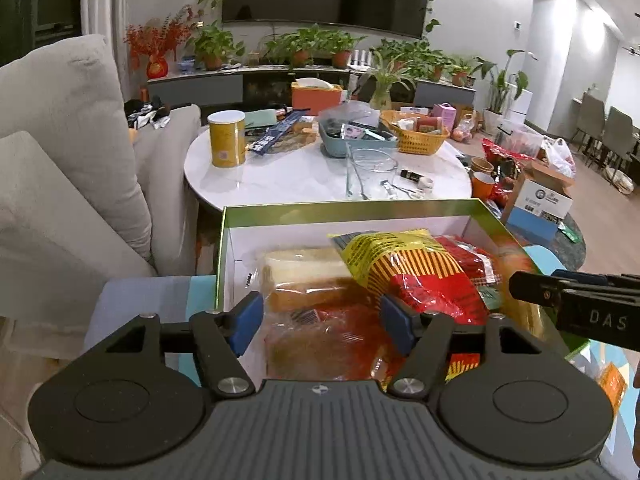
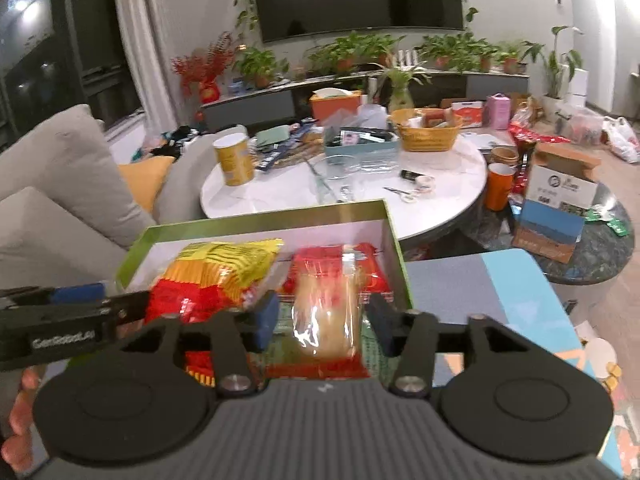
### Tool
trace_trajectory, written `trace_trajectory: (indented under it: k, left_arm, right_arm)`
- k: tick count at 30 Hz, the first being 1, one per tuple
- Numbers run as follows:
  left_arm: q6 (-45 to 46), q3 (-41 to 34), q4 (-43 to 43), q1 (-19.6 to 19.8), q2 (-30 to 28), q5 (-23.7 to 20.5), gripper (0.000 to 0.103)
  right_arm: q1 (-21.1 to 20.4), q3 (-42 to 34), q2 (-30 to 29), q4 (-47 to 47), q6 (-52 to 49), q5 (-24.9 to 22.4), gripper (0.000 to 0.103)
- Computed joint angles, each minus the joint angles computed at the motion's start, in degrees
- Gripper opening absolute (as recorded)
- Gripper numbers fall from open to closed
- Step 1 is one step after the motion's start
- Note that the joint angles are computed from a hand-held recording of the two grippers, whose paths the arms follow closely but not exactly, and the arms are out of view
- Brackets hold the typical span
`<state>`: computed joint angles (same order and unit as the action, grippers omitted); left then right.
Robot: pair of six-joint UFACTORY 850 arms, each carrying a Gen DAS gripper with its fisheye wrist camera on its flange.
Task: Organize snacks
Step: 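Carry the rice cracker bag and cookie into the green box and open both tools, then grasp the brown paper snack bag with the right tool while the left tool grasps the red-white wrapper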
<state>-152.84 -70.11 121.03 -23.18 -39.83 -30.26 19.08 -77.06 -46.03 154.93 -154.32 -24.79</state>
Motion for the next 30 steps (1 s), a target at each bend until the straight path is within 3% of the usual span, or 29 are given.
trace_trajectory:
  k: [16, 22, 30]
  left_arm:
    - [-4.4, 8.6, 3.3, -3.7, 7.3, -2.9, 0.068]
    - [-7.6, 15.5, 6.6, -7.2, 11.9, -4.0, 0.074]
    - [-7.8, 22.2, 8.7, -13.0, 14.8, -3.8, 0.075]
  right_arm:
    - [-2.2, 8.7, 6.8, -4.3, 1.9, -3.6, 0.053]
    - [-3.4, 14.1, 9.9, -7.4, 1.3, -5.7, 0.053]
    - [-5.4, 21.4, 13.9, -11.7, 0.6, -9.1, 0.053]
